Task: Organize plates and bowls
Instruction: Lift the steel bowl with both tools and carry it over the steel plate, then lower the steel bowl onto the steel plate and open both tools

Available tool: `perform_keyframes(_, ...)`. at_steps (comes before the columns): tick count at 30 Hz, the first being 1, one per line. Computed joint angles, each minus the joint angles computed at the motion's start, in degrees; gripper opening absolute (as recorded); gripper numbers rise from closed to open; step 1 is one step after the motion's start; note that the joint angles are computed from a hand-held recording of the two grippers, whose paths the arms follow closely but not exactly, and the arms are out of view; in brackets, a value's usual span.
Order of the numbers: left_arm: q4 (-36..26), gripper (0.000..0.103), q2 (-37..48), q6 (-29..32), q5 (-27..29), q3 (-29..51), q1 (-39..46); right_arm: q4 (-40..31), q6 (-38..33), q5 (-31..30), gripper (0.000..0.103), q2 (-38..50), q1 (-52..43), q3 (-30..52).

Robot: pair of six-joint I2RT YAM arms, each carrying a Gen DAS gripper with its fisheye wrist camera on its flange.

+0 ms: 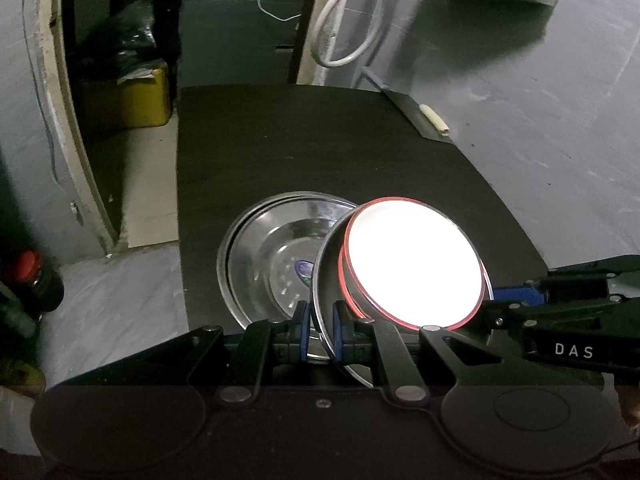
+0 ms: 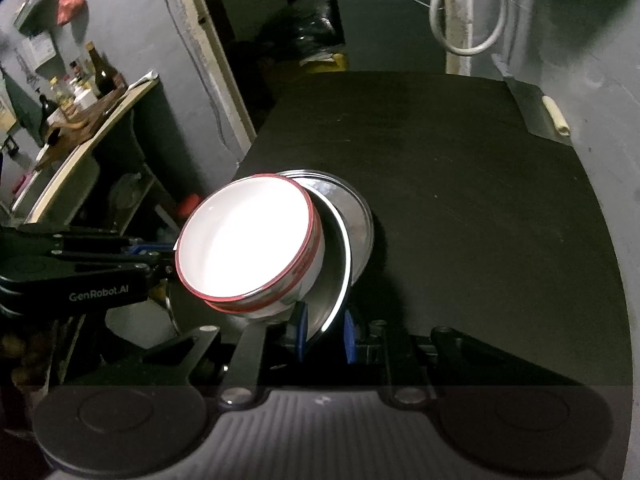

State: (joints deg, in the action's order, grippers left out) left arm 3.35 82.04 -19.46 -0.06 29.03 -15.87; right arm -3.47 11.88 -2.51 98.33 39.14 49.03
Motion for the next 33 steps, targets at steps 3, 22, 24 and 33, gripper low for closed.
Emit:
perform_keyframes(3, 0.93, 0.011, 1.65, -0.38, -0.22, 0.61, 0.96, -0.45, -1.54, -0.62, 0.021, 2.1, -0.1, 2.5)
perform_keyframes(22, 3.91, 0.011, 12.28, 0.95, -0.52, 5.45, 6.25, -1.49, -5.72, -4.31, 0.021, 14.29, -1.88, 15.6)
perform_keyframes(24, 3.96, 0.011, 12.8, 1.13, -0.5, 5.81, 6.55, -1.77, -5.83, -4.48, 0.021, 15.0, -1.98, 16.45)
perform_keyframes(33, 4.29, 0.011, 15.2, 2.09, 0.25, 7.42, 7.64, -2.54, -4.98, -4.33, 0.021, 17.12, -1.8, 18.49)
